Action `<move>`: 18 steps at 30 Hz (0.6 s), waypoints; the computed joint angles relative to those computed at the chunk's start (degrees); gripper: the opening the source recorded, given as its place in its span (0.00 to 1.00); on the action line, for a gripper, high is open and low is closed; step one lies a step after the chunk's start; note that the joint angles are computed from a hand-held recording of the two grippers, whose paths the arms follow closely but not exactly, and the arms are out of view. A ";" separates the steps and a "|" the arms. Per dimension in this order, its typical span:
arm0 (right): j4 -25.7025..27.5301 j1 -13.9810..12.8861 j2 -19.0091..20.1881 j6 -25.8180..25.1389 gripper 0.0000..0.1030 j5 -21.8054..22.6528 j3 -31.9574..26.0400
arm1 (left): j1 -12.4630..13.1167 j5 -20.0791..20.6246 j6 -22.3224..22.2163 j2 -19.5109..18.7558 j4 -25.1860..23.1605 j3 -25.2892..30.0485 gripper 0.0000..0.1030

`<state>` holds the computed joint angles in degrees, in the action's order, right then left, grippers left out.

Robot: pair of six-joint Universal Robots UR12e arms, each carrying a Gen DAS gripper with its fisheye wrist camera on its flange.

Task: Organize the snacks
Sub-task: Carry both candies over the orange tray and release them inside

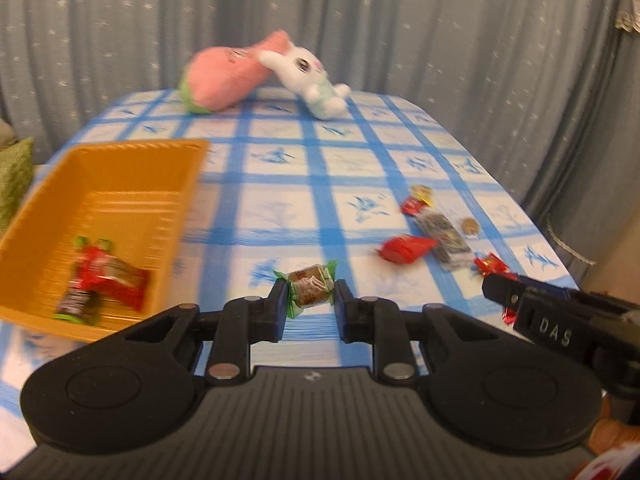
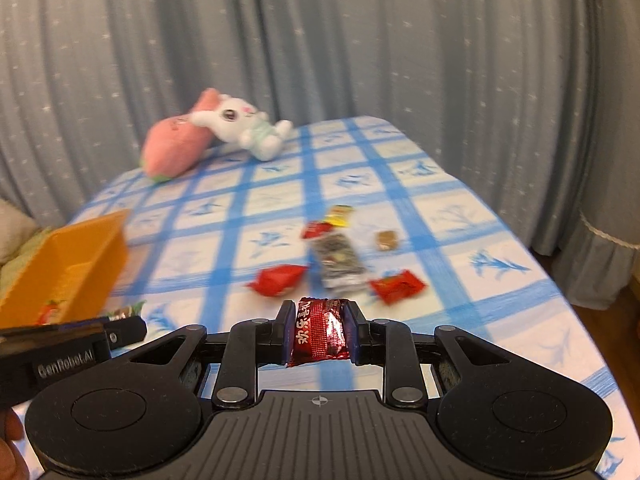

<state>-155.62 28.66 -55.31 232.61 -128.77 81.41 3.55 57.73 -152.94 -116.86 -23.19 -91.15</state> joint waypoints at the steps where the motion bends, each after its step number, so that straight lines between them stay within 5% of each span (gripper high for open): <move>1: -0.34 0.25 0.29 -0.60 0.25 0.30 -0.68 | 0.34 0.17 -0.39 0.24 0.23 0.09 0.21; 18: -4.94 2.20 7.55 -15.40 0.25 8.17 -15.32 | 6.04 3.39 -5.93 0.75 1.51 3.34 0.21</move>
<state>-160.56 30.86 -47.76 217.21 -120.60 66.09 9.58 61.11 -158.88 -116.11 -21.68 -87.81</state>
